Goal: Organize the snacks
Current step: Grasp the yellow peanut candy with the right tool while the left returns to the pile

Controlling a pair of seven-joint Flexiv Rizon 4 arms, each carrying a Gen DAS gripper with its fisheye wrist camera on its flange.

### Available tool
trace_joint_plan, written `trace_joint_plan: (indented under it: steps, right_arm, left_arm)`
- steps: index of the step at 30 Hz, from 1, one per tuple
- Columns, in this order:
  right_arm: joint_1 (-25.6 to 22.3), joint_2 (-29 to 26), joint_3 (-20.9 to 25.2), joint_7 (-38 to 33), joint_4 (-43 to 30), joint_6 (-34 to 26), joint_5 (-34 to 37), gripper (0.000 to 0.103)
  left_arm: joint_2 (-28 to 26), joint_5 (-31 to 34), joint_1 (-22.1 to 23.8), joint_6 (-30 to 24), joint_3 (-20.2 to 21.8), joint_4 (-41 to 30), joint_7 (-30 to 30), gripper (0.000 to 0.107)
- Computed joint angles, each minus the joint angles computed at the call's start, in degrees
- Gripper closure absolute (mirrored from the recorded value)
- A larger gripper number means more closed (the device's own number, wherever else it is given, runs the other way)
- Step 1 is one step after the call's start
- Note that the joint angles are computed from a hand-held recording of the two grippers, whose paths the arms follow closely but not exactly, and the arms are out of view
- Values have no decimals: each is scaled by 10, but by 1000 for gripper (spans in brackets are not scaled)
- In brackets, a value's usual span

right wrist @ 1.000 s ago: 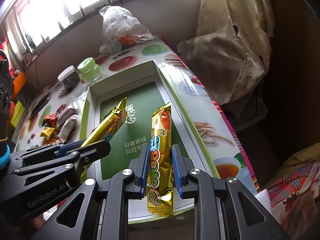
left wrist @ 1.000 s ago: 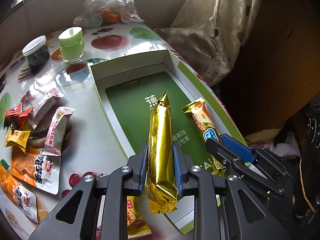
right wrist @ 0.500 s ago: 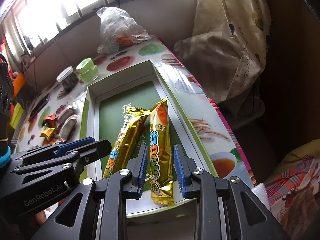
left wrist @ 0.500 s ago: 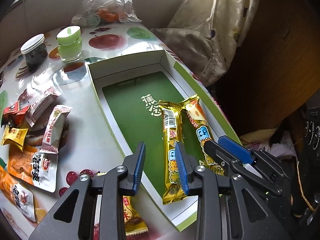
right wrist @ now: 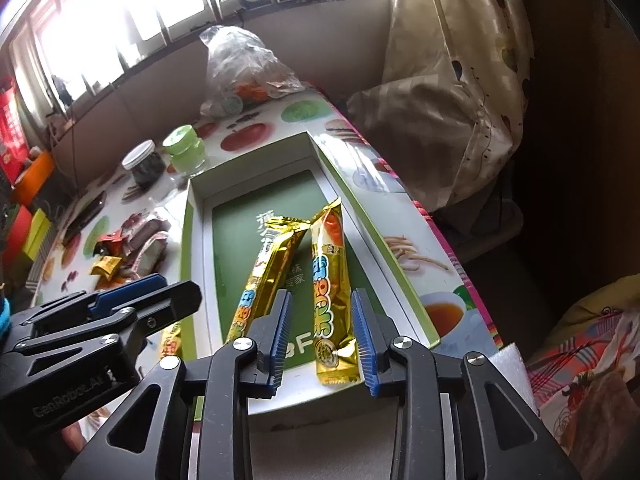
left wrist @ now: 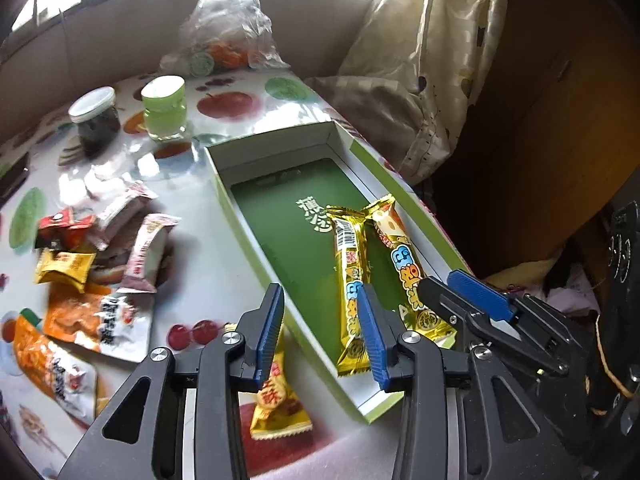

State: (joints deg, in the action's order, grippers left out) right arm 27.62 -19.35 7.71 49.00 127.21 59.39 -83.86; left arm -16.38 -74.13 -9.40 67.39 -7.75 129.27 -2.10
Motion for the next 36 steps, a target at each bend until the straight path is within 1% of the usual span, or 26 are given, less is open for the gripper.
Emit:
trace_joint_plan:
  steps: [7,13,16,19,20,24,27,32,36]
  right_arm:
    - [20,10,11,14,-4,-30,-3,69]
    - [39,3,16,12,-21,-46,-6,67]
    - [45,-1,16,14,-29,-45,-13,65]
    - [51,-8,15,16,-39,-42,-21,63]
    - [53,-11,15,15,-42,-41,-22,62]
    - [58,-23,11,22,-57,-31,-39,58]
    - [60,-37,10,23,-70,-17,-50,55]
    - [68,-64,5,3,-95,5,-44,54]
    - [78,-87,-2,-35,-119,21,-25,54]
  left_arm:
    - [24,-71,-8,24,11,19,65,67]
    - [30,-90,-4,26,28,26,86,67]
    - [30,-112,-2,37,33,27,103,66]
    - [28,-119,3,36,40,28,109,66]
    - [27,-119,6,34,42,28,110,66]
    - [18,-92,26,22,50,25,84,66]
    - [14,-94,38,22,51,24,79,66]
    - [-6,-89,64,29,56,14,59,66]
    - [-20,-87,82,34,58,6,51,66]
